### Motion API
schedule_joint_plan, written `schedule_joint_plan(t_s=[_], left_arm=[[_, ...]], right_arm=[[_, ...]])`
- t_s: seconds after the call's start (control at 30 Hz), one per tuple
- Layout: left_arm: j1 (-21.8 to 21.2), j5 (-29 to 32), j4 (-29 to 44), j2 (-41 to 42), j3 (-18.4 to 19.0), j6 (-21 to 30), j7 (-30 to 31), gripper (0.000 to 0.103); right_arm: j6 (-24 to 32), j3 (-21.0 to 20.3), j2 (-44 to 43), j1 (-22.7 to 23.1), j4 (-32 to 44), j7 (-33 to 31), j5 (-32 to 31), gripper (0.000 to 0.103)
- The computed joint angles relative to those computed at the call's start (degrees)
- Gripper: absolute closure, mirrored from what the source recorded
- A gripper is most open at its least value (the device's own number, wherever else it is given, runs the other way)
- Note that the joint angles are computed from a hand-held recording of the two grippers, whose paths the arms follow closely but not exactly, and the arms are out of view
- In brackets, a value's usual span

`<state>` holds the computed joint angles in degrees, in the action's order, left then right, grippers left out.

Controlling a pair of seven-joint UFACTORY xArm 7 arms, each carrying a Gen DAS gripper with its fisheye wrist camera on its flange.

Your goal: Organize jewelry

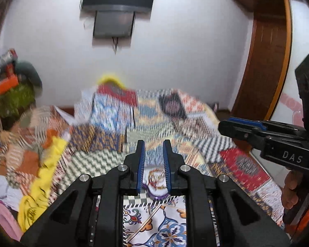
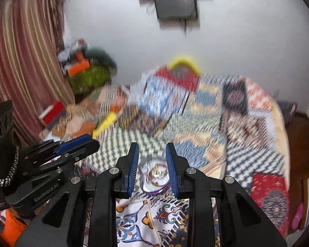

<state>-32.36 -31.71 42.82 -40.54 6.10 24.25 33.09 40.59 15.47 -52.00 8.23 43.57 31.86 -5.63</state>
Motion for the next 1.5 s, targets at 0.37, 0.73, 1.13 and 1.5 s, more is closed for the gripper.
schedule_joint_plan(t_s=[0.37,0.73,1.13,1.5], left_arm=[[2.82,5.92,-10.06,-23.73,-6.56,-8.99,-9.42,0.054],[5.11,13.28,-13.14,-33.07,-6.51,-7.02,-18.76,0.016],[4.03,18.03,-14.06,-35.55,-5.22,-4.0,-22.87,0.015],[3.2,18.74,-14.03,-35.47,-4.17,-3.16,-22.4,0.014]], right_arm=[[2.18,11.88,-19.74,-8.92,2.16,7.69,-7.69,0.055],[5.08,15.75,-26.7,-14.73,3.11,11.34,-7.46,0.004],[8.88,16.9,-29.06,-14.69,4.22,10.24,-6.64,0.001],[10.08,16.76,-30.29,-13.33,3.17,9.88,-5.16,0.001]])
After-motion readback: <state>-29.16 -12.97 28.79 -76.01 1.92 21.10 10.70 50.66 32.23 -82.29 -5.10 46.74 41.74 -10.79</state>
